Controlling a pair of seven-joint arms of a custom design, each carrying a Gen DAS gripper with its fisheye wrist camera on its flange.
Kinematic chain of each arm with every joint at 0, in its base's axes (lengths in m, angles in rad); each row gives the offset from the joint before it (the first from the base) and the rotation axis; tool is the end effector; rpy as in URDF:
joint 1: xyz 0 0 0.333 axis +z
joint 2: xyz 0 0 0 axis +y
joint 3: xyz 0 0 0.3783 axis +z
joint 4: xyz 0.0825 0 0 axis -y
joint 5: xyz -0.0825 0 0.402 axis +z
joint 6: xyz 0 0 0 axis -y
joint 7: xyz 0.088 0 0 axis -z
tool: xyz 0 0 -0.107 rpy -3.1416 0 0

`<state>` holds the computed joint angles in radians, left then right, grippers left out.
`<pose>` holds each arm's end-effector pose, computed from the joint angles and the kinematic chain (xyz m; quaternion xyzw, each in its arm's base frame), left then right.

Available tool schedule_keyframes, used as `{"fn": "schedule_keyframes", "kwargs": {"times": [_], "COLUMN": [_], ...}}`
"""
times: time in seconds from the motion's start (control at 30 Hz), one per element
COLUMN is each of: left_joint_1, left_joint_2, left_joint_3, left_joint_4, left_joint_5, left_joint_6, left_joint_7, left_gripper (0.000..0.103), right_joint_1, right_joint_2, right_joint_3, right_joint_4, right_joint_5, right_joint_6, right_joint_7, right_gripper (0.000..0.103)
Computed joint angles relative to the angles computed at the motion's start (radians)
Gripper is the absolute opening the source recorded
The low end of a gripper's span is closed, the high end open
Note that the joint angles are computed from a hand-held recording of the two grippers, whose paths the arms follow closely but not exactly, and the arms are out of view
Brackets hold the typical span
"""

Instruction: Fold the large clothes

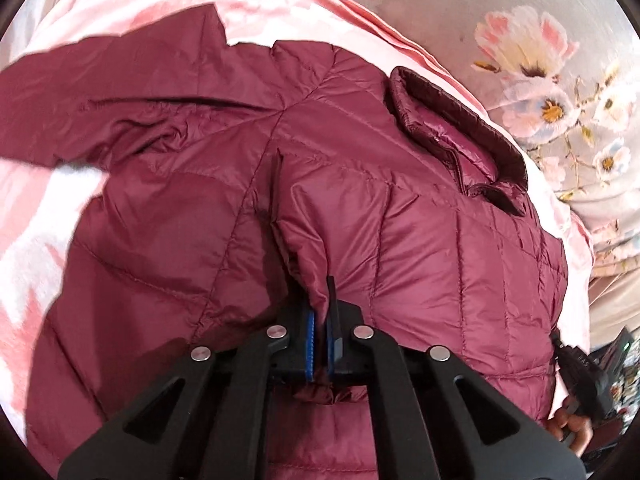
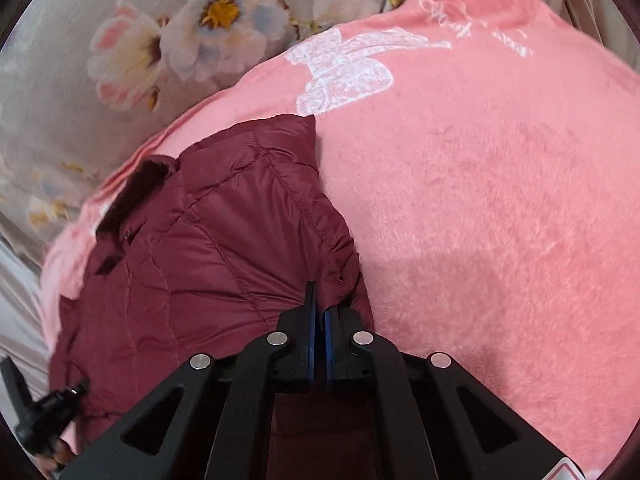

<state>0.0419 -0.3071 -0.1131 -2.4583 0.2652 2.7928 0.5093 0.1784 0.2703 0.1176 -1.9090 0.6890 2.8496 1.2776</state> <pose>0.4774 -0.0504 0.5313 -0.8699 0.3711 -0.2807 0.1637 0.6678 0.1604 0.4743 -0.6484 0.6640 -0.0665 0.3665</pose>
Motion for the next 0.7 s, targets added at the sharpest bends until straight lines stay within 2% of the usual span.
{"fn": "schedule_keyframes", "kwargs": {"times": [0.07, 0.1, 0.17, 0.2, 0.27, 0.33, 0.43, 0.53, 0.63, 0.7], "left_joint_1": [0.042, 0.065, 0.111, 0.119, 0.104, 0.065, 0.009, -0.022, -0.036, -0.041], "left_joint_2": [-0.043, -0.064, -0.109, -0.128, -0.137, -0.109, -0.035, 0.04, 0.081, 0.092], "left_joint_3": [-0.039, -0.062, -0.111, -0.12, -0.109, -0.084, -0.061, -0.061, -0.059, -0.056], "left_joint_4": [-0.005, -0.004, 0.007, 0.013, 0.033, 0.064, 0.111, 0.147, 0.153, 0.144], "left_joint_5": [0.067, 0.109, 0.208, 0.245, 0.272, 0.262, 0.22, 0.194, 0.182, 0.181], "left_joint_6": [-0.034, -0.056, -0.126, -0.147, -0.154, -0.122, -0.106, -0.115, -0.123, -0.118], "left_joint_7": [-0.055, -0.088, -0.162, -0.185, -0.194, -0.161, -0.089, -0.06, -0.064, -0.07], "left_gripper": [0.009, 0.017, 0.027, 0.028, 0.027, 0.027, 0.027, 0.027, 0.026, 0.026], "right_joint_1": [0.016, 0.016, 0.016, 0.016, 0.019, 0.032, 0.087, 0.114, 0.146, 0.141], "right_joint_2": [-0.033, -0.05, -0.09, -0.107, -0.125, -0.127, -0.092, -0.059, -0.036, -0.026], "right_joint_3": [-0.021, -0.022, -0.021, -0.017, -0.006, 0.002, -0.03, -0.049, -0.085, -0.082], "right_joint_4": [-0.024, -0.039, -0.079, -0.095, -0.099, -0.086, -0.058, -0.039, -0.04, -0.043], "right_joint_5": [-0.053, -0.059, -0.056, -0.046, -0.024, -0.026, -0.165, -0.26, -0.367, -0.391], "right_joint_6": [0.007, 0.017, 0.057, 0.08, 0.109, 0.119, 0.114, 0.073, 0.052, 0.043], "right_joint_7": [0.018, 0.012, -0.003, -0.015, -0.045, -0.075, -0.014, 0.05, 0.134, 0.151], "right_gripper": [0.009, 0.01, 0.013, 0.014, 0.014, 0.013, 0.006, 0.004, 0.004, 0.002]}}
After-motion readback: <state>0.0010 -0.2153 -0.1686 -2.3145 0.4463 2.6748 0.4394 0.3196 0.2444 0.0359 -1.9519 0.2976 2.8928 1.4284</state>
